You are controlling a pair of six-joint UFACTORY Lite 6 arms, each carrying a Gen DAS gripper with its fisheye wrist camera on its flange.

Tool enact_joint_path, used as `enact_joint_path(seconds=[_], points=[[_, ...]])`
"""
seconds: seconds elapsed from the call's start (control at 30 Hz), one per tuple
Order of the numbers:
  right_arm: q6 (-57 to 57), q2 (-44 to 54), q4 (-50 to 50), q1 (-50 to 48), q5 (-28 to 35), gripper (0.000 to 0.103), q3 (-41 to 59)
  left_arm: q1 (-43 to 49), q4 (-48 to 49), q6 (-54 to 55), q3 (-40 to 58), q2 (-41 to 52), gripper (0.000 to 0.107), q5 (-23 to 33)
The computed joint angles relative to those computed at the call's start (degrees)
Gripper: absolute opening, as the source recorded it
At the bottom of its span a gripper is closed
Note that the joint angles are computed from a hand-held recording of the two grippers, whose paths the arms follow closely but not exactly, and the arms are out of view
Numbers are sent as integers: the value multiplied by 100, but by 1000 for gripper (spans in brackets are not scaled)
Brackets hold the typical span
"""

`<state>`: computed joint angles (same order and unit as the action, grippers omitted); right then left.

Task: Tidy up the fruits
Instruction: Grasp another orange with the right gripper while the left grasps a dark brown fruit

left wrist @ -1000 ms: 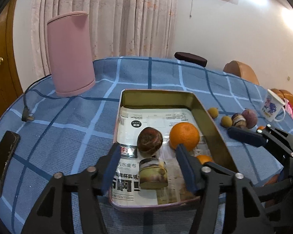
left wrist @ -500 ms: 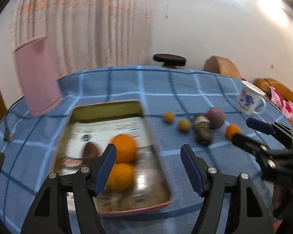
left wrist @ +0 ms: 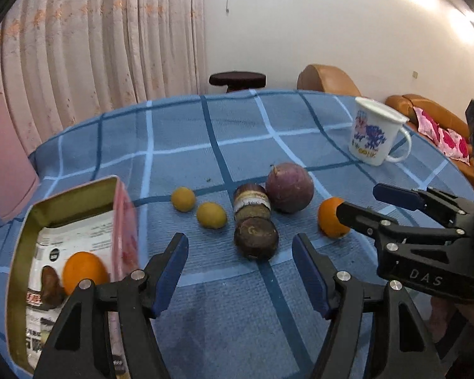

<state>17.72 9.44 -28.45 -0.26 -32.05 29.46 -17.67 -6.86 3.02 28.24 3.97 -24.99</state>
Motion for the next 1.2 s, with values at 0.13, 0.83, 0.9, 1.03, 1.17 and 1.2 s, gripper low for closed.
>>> enact_joint_path(seconds=[0.13,0.83,0.9,1.03,1.17,1.2], points=[[307,342,-378,60,290,59,396,98,393,-340,296,337,70,96],[1442,749,-1569,-31,458,40,850,595,3393,-3081,1304,1408,39,404],[1545,743,-1670,-87,401,40,843,846,3765,-3335,1123,1274,39,258],[1526,674,-1670,-132,323,40,779,1100,3588,-2968,799,984,39,102],[1317,617,-1429,-86,336,40,719,1302,3931,-3127,675,893,39,-36],[1293,610,-1397,-86,336,40,714,1379,4086,-3221,666,894,39,-86]])
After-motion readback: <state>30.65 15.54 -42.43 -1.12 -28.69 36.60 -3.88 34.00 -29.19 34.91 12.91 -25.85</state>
